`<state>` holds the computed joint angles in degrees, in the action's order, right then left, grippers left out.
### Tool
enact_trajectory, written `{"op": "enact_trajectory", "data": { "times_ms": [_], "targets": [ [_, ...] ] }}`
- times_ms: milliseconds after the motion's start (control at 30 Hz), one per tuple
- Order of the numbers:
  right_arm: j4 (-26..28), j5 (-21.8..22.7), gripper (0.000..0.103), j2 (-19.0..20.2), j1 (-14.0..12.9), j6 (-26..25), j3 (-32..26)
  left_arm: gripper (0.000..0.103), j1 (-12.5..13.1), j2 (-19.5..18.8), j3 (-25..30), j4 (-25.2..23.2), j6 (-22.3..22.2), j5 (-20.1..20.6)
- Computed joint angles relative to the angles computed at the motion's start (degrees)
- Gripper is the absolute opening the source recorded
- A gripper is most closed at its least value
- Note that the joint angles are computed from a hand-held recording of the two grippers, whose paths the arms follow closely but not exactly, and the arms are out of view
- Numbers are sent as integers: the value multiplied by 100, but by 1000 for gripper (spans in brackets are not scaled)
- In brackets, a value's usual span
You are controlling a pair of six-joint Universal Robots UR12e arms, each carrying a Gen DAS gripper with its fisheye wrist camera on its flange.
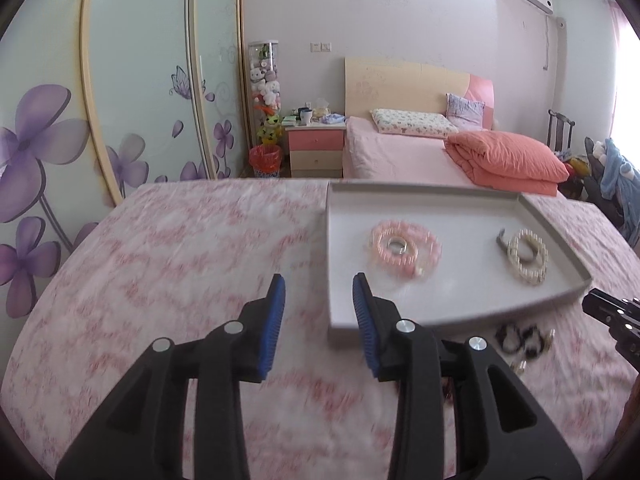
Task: Organize jewelry
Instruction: 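Lower both pieces into the tray and open both tools, then grasp the grey pearl pendant with the right tool while the left tool grasps the dark red bead bracelet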
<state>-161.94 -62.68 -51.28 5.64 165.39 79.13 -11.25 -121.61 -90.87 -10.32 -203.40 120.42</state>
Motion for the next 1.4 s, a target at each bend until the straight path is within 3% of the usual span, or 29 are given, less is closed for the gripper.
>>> {"op": "enact_trajectory", "data": {
  "times_ms": [267, 533, 900, 1167, 1400],
  "targets": [
    [935, -113, 14, -19, 94, -553, -51, 38, 38, 74, -195, -84, -181, -60],
    [1182, -335, 16, 75, 173, -570, -231, 40, 35, 40, -171, -115, -132, -132],
    [1139, -444, 14, 74, 155, -473, -221, 46, 13, -7, -74, -158, -26, -422],
    [825, -1170, 14, 74, 108, 64, -194, 54, -38, -77, 32, -221, 217, -829],
    [822, -1148, 14, 79, 63, 174, -188, 71, -97, -210, 265, -644, 416, -1155]
  ]
}}
